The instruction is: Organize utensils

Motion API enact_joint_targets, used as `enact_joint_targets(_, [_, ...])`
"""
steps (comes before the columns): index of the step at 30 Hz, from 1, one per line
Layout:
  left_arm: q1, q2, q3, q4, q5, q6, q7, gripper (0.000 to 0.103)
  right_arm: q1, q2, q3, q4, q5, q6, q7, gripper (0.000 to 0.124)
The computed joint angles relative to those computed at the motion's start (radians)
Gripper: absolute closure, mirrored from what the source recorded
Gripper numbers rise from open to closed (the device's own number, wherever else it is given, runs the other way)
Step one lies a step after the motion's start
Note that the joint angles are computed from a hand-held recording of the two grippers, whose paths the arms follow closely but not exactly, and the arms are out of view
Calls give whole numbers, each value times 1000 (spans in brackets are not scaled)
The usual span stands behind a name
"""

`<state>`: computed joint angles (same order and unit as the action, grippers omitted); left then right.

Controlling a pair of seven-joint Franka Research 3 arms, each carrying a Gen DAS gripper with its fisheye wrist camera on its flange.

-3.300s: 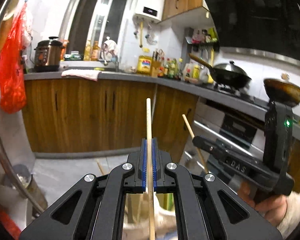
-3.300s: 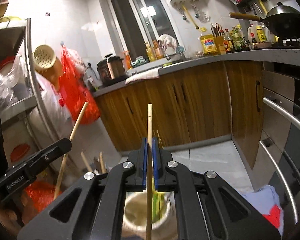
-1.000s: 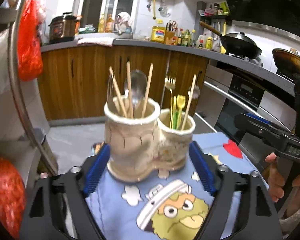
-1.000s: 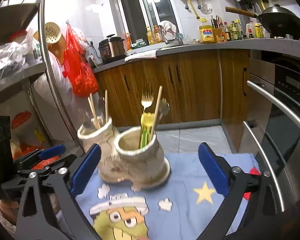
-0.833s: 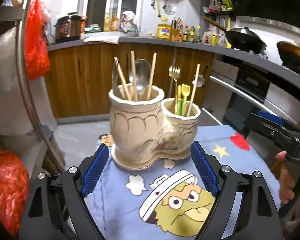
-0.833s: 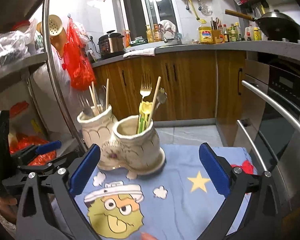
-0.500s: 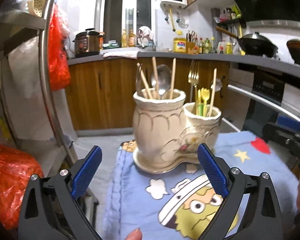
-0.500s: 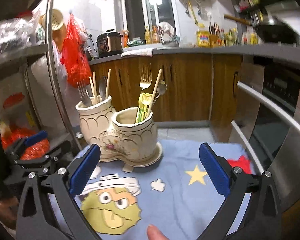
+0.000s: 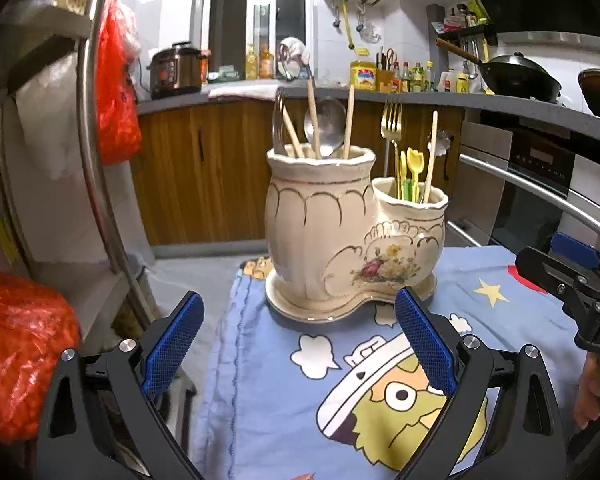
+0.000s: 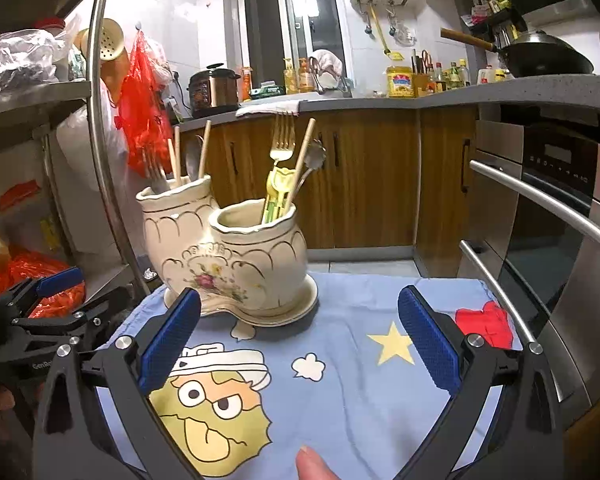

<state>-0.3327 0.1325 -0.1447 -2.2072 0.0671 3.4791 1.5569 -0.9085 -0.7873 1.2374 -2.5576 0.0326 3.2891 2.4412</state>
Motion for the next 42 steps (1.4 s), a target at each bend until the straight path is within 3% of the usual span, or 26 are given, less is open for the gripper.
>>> enact_joint_targets(5, [5,-3,-7,-10,-8,43,-12,7,13,-18,-8,-13,0,13,-7,26])
enact_joint_targets(15, [32,-11,-26,-17,27,38,-36,7,32,-29,-22,-25,8,5,-13,26])
enact_joint_targets(26, [-12,-13,-9,-23,-55,42,56,7,44,-42,-30,-33,1,-6,-5,26])
enact_joint_targets(42, [-8,-15,-19,-27,-63,50,67,7,58,-60,-35,-40,-13,-21,9,26])
